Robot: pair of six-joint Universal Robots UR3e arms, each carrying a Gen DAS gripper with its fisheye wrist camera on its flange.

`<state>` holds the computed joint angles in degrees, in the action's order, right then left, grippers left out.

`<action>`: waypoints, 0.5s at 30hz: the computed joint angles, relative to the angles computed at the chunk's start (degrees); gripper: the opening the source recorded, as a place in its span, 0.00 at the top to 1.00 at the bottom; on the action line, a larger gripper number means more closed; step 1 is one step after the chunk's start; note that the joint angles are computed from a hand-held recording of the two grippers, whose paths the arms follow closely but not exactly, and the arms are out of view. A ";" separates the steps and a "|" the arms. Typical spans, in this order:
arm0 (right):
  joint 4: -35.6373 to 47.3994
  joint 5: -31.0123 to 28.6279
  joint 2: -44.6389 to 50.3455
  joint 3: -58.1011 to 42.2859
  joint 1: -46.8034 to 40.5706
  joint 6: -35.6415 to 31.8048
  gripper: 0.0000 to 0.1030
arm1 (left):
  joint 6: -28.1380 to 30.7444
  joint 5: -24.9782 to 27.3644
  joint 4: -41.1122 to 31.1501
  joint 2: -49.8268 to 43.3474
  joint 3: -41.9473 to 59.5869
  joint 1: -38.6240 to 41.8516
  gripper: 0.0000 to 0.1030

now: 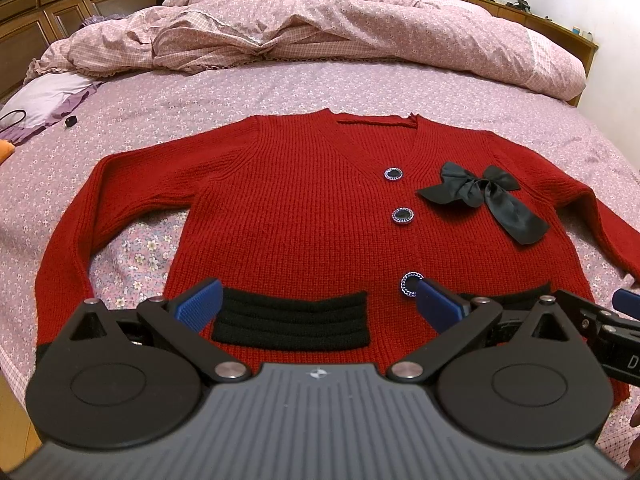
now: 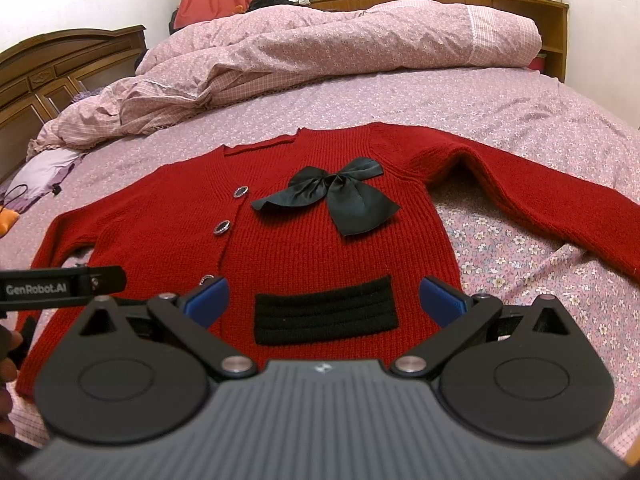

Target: Fold small clothes

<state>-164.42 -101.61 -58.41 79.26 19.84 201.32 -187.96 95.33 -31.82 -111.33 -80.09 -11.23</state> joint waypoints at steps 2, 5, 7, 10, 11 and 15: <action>0.30 0.00 0.06 -0.31 0.01 0.03 0.00 | 0.01 -0.07 0.06 0.06 -0.16 0.08 0.00; 0.39 0.00 0.08 -0.43 0.00 0.02 0.00 | 0.03 -0.08 0.26 0.19 -0.61 0.19 0.00; 0.34 0.00 0.09 -0.44 0.00 -0.01 0.00 | 0.05 -0.11 0.38 0.24 -0.81 0.26 0.00; 0.49 0.05 0.06 -0.51 -0.03 0.00 0.00 | 0.06 -0.12 0.34 0.25 -0.81 0.26 0.00; 0.47 0.05 0.06 -0.47 -0.03 0.01 0.00 | 0.10 -0.14 0.40 0.35 -1.03 0.30 0.00; 0.05 -0.05 0.05 0.07 0.04 0.14 0.00 | 0.08 -0.09 0.35 0.28 -0.98 0.30 0.00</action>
